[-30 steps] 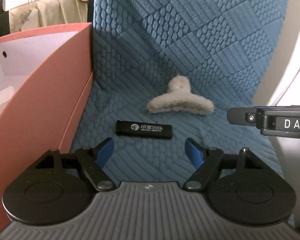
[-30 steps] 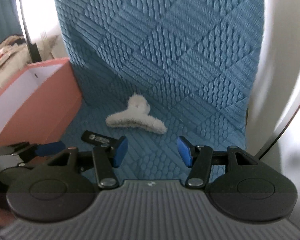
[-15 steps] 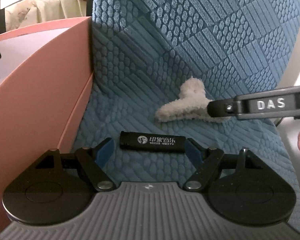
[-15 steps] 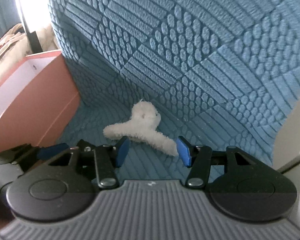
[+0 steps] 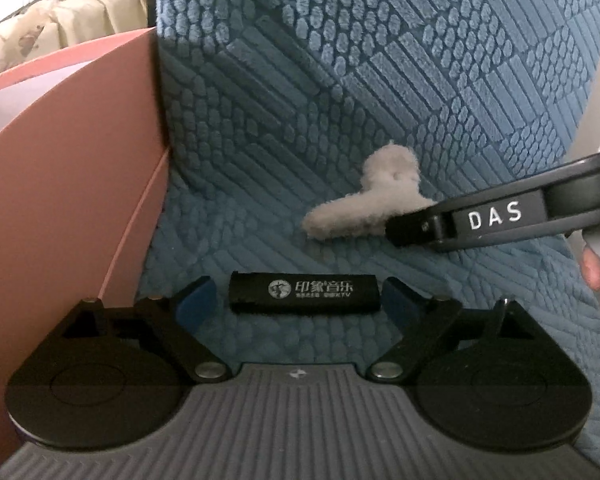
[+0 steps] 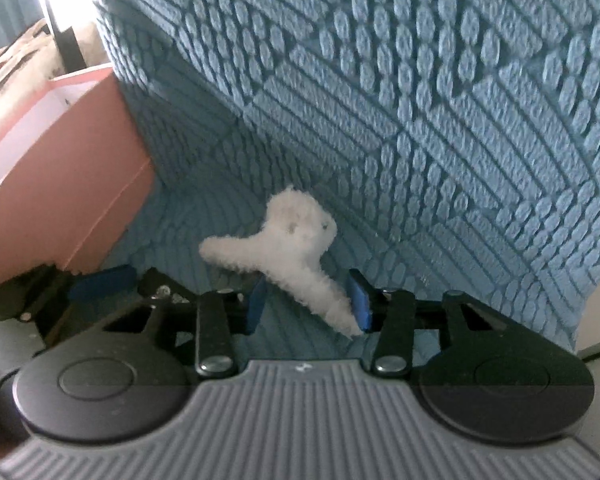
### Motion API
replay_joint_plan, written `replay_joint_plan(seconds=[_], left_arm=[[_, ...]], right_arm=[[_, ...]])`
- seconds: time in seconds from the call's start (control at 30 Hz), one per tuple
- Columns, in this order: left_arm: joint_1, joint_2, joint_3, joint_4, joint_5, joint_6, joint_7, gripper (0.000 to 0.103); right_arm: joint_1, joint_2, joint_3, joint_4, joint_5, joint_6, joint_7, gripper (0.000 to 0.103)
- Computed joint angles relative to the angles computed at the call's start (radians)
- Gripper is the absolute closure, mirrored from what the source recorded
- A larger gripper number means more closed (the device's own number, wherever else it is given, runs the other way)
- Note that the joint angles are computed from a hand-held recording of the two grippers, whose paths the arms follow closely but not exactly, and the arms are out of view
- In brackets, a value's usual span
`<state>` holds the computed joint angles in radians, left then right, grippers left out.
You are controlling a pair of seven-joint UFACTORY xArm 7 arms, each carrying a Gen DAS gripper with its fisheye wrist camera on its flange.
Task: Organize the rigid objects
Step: 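Grasp the black USB stick with left tool while right tool grasps the white clip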
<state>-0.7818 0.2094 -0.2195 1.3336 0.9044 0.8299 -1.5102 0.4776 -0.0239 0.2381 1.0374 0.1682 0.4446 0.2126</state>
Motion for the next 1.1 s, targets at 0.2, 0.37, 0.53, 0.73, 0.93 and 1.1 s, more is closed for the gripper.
replay_joint_plan(seconds=[0.2, 0.37, 0.53, 0.73, 0.93, 1.1], left_arm=[[-0.021, 0.026, 0.006, 0.02, 0.062, 0.03, -0.03, 0.01], [-0.026, 0.026, 0.012, 0.018, 0.075, 0.04, -0.062, 0.01], [-0.015, 0.016, 0.014, 0.013, 0.061, 0.043, -0.067, 0.017], [0.02, -0.054, -0.005, -0.062, 0.038, -0.022, -0.129, 0.017], [0.025, -0.104, -0.046, -0.087, 0.017, 0.007, -0.144, 0.017], [0.032, -0.124, -0.076, -0.095, -0.023, 0.034, -0.116, 0.017]], right_arm=[[-0.004, 0.008, -0.008, 0.008, 0.149, 0.014, -0.036, 0.077], [0.003, 0.016, 0.003, 0.016, 0.083, 0.014, 0.0, 0.079], [0.026, 0.023, 0.021, 0.031, -0.013, 0.029, 0.102, 0.082], [0.038, -0.004, 0.023, 0.002, -0.033, 0.031, 0.136, 0.085], [0.056, -0.062, 0.041, -0.056, -0.081, 0.025, 0.249, 0.086], [0.068, -0.133, 0.061, -0.11, -0.111, 0.046, 0.328, 0.087]])
